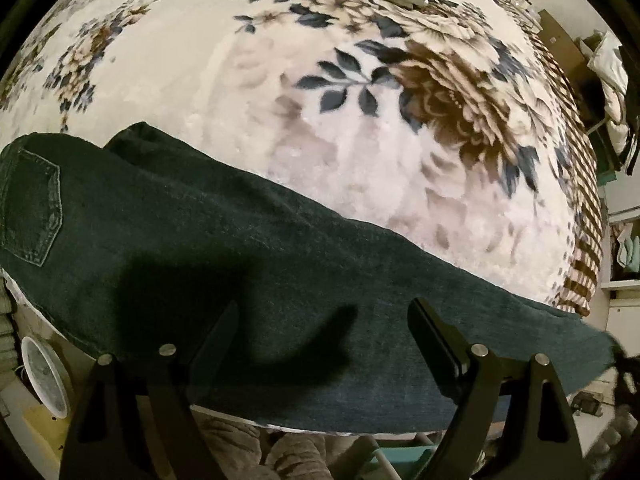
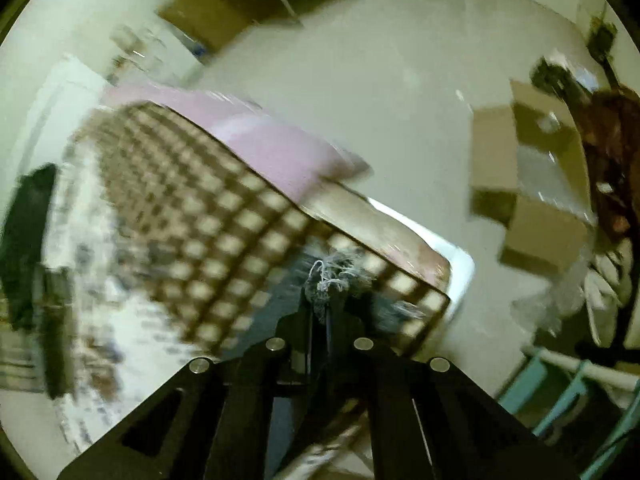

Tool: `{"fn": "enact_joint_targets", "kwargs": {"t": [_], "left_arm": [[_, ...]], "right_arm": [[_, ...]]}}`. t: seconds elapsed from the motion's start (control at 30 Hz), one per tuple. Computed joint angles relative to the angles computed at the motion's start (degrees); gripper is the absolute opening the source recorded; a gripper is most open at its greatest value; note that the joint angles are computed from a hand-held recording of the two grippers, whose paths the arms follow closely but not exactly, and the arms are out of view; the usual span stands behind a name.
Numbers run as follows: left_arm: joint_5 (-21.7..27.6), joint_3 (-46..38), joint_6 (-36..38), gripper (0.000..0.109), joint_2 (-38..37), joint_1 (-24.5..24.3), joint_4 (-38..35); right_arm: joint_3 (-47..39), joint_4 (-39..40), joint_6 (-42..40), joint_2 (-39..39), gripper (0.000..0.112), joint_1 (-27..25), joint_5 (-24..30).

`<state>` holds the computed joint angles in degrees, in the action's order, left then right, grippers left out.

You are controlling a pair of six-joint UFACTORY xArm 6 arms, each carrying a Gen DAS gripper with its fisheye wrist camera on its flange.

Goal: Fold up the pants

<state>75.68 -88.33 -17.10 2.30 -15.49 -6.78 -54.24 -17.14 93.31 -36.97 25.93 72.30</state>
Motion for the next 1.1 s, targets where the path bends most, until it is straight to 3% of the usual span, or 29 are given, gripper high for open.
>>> {"fn": "enact_joint_targets", "kwargs": {"t": [0.17, 0.33, 0.4, 0.47, 0.57, 0.63, 0.67, 0.77, 0.93, 0.97, 1.03, 1.1], "left_arm": [[-0.1, 0.3, -1.2, 0.086, 0.0, 0.1, 0.3], [-0.7, 0.5, -1.0, 0.086, -0.1, -0.2, 1.0], [-0.7, 0.8, -1.0, 0.086, -0.2, -0.2, 1.0], [-0.6, 1.1, -1.1, 0.086, -0.5, -0.2, 0.8], [-0.6, 2.0, -1.0, 0.086, -1.4, -0.3, 0.9], [-0.6, 2.7, -0.9, 0.086, -1.9, -0.5, 1.2], [-0.6, 3.0, -1.0, 0.086, -2.1, -0.5, 1.3], [0.0, 3.1, -1.9, 0.086, -2.2, -0.9, 1.3], [-1.7, 3.5, -2.2, 0.086, -2.9, -1.6, 1.8], [-2.1, 3.5, -2.5, 0.086, -2.9, -1.7, 1.9], [-1.7, 3.0, -2.7, 0.086, -2.9, -1.2, 1.6], [-0.6, 2.4, -3.0, 0.086, -3.0, 0.0, 1.6]], "right_arm": [[-4.9, -8.5, 1.3, -0.4, 0.005, 4.8, -0.5], [-0.3, -10.3, -2.2, -4.0, 0.005, 4.2, -2.1], [5.6, -6.8, -5.7, -7.1, 0.005, 1.5, -4.5], [13.3, 1.7, -8.6, -10.2, 0.008, -3.3, -5.3], [17.5, 8.0, -9.0, -12.5, 0.015, -5.9, -1.2], [17.0, 6.3, -6.6, -13.3, 0.044, -4.6, 0.0], [16.2, 4.9, -5.3, -13.4, 0.049, -3.8, -0.1], [12.4, 3.4, -7.8, -9.8, 0.052, -3.9, -1.6], [6.1, 10.7, -22.6, 3.1, 0.052, -10.1, -5.9], [4.3, 12.0, -25.6, 6.3, 0.051, -10.9, -5.0], [-0.9, 12.4, -28.9, 13.4, 0.039, -11.2, 0.7], [-7.4, 12.0, -29.1, 18.6, 0.039, -10.7, 6.6]]}}
